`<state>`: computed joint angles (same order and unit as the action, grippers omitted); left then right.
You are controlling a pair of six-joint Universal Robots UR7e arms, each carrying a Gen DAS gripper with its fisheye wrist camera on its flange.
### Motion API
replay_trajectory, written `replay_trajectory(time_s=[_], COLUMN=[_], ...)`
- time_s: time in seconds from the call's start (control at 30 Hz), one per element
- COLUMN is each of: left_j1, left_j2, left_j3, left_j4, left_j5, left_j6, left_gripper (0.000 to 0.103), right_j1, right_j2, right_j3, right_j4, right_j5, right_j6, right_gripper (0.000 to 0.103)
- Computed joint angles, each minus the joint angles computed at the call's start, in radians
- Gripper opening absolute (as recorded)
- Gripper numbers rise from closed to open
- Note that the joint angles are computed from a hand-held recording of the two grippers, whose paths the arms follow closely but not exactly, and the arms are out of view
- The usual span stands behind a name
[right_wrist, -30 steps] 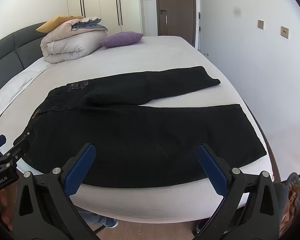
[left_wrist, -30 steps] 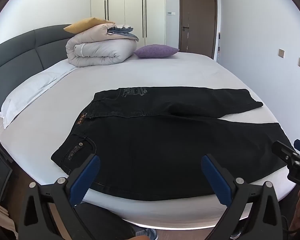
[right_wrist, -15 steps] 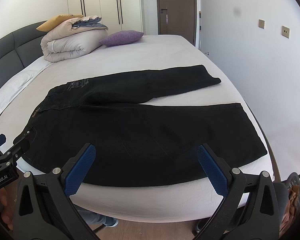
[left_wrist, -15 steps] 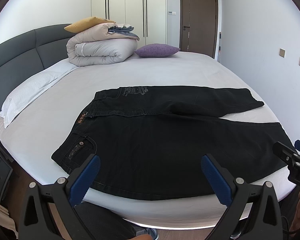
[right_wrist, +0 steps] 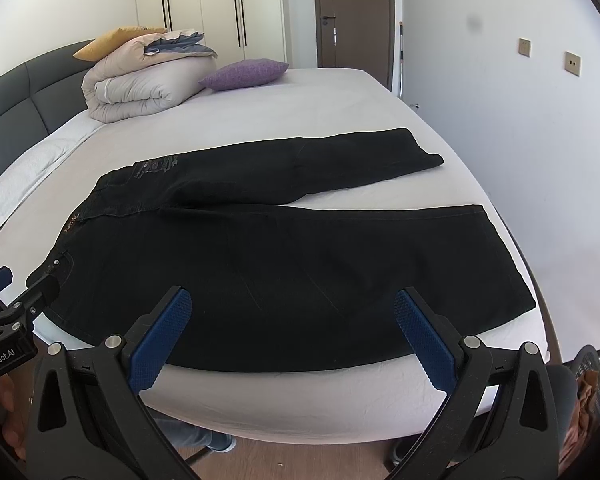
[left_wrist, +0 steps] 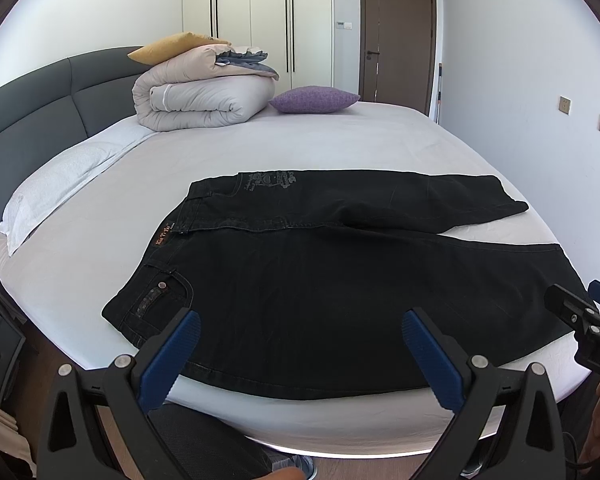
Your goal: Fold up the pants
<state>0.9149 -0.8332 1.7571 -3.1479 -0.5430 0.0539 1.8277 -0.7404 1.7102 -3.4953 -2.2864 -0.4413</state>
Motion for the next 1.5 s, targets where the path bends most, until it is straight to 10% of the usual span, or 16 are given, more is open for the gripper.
replay_trajectory(time_s=[1.5], left_j1=[0.029], left_j2=[-0.017], left_j3=[0.067], left_j4=[0.010], left_j5=[0.004], left_j6=[-0.020], left_gripper=[0.103], right_j1=[-0.015], right_j2=[0.042], right_j3=[-0.002], right_j4=[0.027], right_j5=[0.001], right_j6=[0.027], right_gripper=[0.103])
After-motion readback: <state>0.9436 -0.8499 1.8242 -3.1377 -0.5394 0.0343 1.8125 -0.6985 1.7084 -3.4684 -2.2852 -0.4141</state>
